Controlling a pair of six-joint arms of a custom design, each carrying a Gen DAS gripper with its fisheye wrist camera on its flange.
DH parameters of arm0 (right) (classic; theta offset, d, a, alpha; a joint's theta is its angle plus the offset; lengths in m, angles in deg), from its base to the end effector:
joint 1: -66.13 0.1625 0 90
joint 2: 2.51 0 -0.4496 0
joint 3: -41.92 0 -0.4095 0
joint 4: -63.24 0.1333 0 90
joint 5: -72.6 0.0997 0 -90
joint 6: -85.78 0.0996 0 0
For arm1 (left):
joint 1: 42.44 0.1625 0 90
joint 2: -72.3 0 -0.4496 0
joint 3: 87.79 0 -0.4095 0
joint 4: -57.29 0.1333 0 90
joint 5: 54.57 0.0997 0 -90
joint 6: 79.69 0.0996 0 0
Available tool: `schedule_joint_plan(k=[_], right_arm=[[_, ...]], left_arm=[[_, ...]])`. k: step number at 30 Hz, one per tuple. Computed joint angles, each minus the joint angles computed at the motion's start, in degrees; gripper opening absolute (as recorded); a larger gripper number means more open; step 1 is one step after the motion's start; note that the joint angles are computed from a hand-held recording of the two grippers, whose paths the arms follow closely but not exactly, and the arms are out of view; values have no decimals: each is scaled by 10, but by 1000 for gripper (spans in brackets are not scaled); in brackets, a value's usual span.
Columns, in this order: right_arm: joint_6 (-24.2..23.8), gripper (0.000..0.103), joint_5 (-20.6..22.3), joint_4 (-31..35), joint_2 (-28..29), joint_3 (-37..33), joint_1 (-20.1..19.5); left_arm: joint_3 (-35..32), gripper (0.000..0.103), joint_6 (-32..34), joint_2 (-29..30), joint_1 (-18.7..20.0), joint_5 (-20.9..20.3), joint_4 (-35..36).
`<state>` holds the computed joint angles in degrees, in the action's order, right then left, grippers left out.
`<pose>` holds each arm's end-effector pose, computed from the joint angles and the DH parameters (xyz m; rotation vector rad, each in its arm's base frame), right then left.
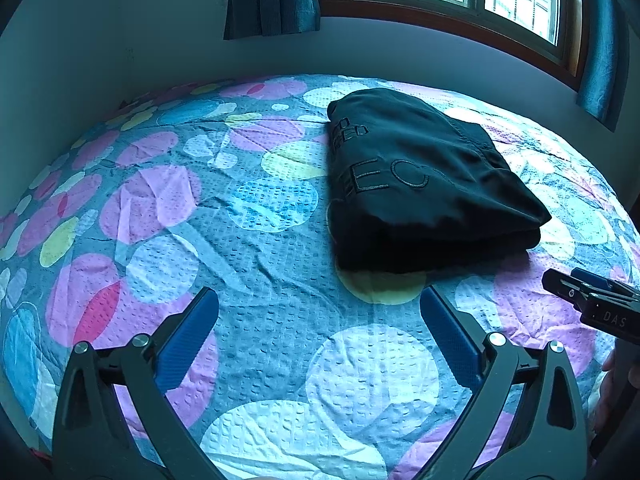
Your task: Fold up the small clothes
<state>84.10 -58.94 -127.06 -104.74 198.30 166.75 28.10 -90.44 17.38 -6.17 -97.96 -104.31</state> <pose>0.1154 -0.2504 0.2902 -0.1224 -2.3136 1.0390 -0.3360 -0.5017 0.1235 0.8036 2.3084 -0.7534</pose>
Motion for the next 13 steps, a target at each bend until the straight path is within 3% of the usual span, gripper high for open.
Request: schedule_joint_plan(k=[4,8,11,13], right_arm=[[-3,82,3,-3,1,1,-3],[2,82,29,21,-24,1,-15],[-3,82,60,51,-70,-4,-28],[-15,84,84,54,-99,-12,-48]], left_arm=[[6,101,20,-4,1,-17,-20],[7,101,40,5,-1,29,-63],[-28,101,25,-4,23,11,26],[-55,101,7,0,43,21,47]])
